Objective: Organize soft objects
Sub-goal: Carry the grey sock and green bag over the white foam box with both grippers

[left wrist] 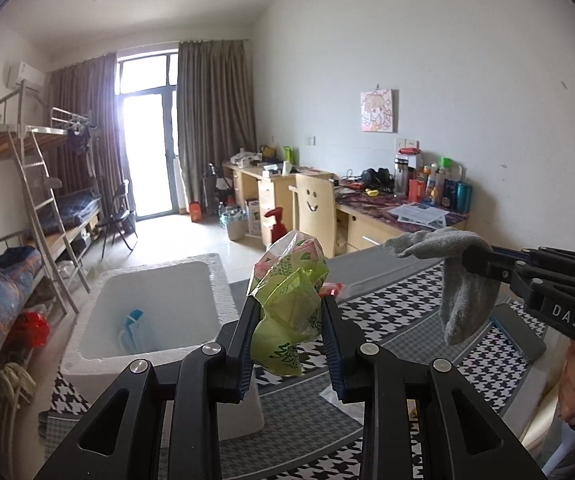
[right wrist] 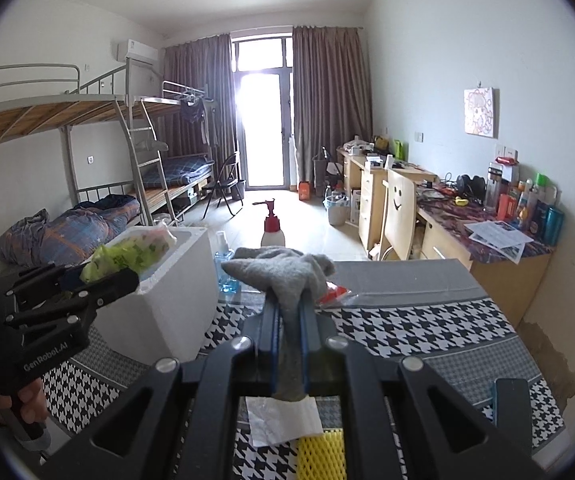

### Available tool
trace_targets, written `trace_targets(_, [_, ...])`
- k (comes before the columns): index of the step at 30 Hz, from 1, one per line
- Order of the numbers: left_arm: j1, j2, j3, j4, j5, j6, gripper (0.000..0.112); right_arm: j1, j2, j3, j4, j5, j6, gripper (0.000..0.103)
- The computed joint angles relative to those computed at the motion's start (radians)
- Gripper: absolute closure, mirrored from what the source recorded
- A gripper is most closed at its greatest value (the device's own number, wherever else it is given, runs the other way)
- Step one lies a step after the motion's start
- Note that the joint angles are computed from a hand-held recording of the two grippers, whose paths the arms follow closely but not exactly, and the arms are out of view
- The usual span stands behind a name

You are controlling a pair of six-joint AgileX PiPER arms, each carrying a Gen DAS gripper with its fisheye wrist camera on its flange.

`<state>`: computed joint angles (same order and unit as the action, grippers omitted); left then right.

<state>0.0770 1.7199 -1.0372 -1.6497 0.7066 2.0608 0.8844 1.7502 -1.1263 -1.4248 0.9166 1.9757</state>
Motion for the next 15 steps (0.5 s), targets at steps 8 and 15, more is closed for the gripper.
trace_targets(8, [0.022,0.028,-0.054,0.007,-0.011,-0.030,0.080,-0.016,0.017,-0.036,-0.006,-0.009,-0.033,0.092])
trace_targets(15, [0.040,0.033,-0.066,-0.030,-0.040,-0.015,0.080,-0.038,0.039,-0.078,-0.004,-0.046,-0.065,0.092])
